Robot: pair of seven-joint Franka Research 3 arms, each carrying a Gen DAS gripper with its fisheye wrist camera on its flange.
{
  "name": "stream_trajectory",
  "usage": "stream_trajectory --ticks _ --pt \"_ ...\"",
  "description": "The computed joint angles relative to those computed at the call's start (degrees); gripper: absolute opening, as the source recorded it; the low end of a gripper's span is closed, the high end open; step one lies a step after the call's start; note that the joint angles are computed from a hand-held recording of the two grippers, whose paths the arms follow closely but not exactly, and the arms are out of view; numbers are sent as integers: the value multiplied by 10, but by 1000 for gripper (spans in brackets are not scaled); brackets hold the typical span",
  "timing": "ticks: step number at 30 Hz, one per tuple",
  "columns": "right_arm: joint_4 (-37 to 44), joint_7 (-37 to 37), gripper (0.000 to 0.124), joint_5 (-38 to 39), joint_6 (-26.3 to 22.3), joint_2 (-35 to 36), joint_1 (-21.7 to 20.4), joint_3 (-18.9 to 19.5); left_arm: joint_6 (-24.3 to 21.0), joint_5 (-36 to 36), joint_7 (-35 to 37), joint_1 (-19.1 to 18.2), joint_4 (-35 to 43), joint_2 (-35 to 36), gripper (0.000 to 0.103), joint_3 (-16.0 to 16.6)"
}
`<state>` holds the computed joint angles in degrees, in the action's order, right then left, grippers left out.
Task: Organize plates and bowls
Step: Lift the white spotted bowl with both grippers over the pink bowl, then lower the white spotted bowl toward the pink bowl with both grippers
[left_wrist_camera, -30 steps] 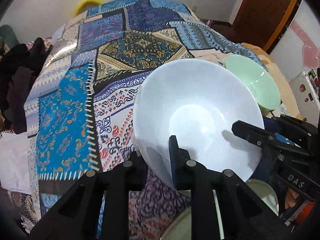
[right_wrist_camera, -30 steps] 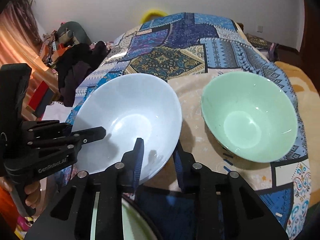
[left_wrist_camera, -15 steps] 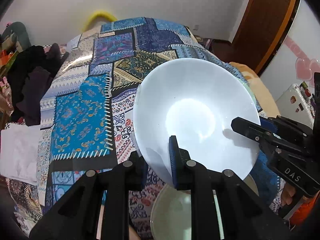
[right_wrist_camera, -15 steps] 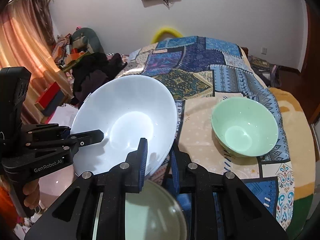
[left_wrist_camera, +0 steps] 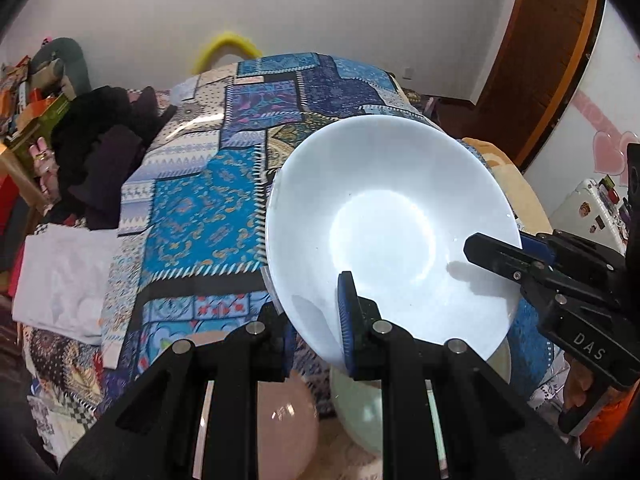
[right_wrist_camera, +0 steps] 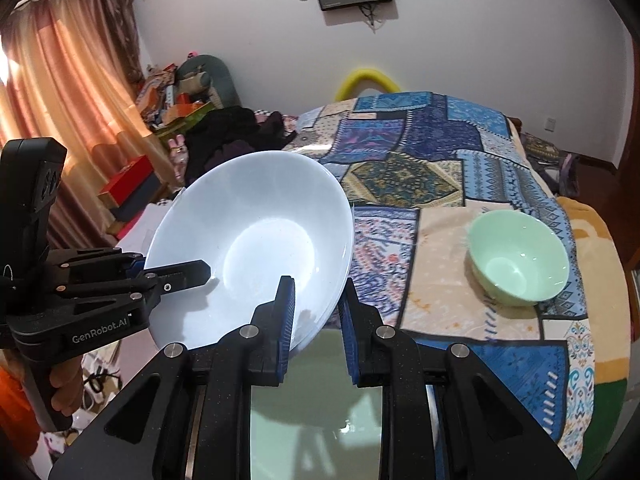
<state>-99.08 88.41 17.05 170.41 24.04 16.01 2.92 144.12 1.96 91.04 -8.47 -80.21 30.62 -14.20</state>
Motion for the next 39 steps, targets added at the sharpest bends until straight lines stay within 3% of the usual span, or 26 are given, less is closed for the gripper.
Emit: stream_trajectory --ticks 11,24,39 --pt "-1 -64 20 49 0 2 -14 51 48 -7 -31 24 -139 -95 18 10" --pt "28 -63 20 41 -43 21 24 39 78 -32 -31 52 -226 -141 18 17" --pt "105 -40 20 7 -132 80 49 33 71 -74 -8 84 -258 -134 18 19"
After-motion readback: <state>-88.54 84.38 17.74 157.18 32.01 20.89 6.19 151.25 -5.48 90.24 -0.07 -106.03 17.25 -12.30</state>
